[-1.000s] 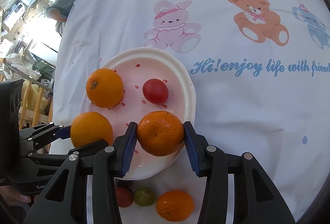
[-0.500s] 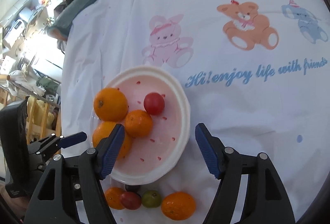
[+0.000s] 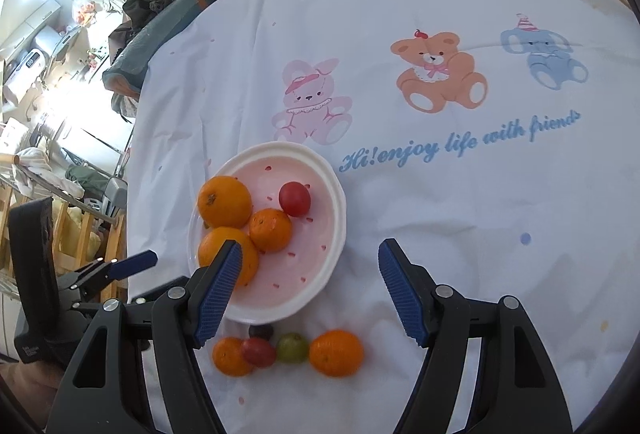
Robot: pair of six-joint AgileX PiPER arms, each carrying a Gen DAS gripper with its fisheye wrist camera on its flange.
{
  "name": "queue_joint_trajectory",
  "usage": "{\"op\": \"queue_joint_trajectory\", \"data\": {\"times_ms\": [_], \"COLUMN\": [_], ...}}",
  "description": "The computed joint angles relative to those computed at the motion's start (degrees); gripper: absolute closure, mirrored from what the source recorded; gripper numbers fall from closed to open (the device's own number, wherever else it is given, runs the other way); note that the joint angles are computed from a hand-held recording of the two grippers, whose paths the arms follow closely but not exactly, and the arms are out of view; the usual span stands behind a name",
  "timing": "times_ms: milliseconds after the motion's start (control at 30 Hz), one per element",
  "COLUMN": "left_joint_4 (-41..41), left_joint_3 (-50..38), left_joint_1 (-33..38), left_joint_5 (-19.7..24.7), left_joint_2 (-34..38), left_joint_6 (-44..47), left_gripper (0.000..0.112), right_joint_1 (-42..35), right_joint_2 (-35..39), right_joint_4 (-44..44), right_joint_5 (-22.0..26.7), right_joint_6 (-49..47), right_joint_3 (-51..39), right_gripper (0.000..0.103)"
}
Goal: Organize fruits
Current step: 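Reach the left tool to a mandarin and grasp it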
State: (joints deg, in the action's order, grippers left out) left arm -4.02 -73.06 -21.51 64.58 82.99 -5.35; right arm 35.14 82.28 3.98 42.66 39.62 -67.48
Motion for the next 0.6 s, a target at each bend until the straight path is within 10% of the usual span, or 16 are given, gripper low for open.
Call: {"op": "queue_joint_trajectory", "data": {"times_ms": [600], "left_joint_4": [-2.17], "left_joint_3": [9.18], "left_joint_1": [-1.86], "left_joint_5": [3.35], "left_joint_2": [-11.01], "left_joint_6": [3.68], "left_gripper": [0.033], "right_joint_1": [17.45], "right_joint_2": [-15.91], "right_joint_4": [-18.31], "right_joint_5": [5.74], "right_joint_6": [32.04], "right_joint_3": [10.49], "right_gripper": [0.030]}}
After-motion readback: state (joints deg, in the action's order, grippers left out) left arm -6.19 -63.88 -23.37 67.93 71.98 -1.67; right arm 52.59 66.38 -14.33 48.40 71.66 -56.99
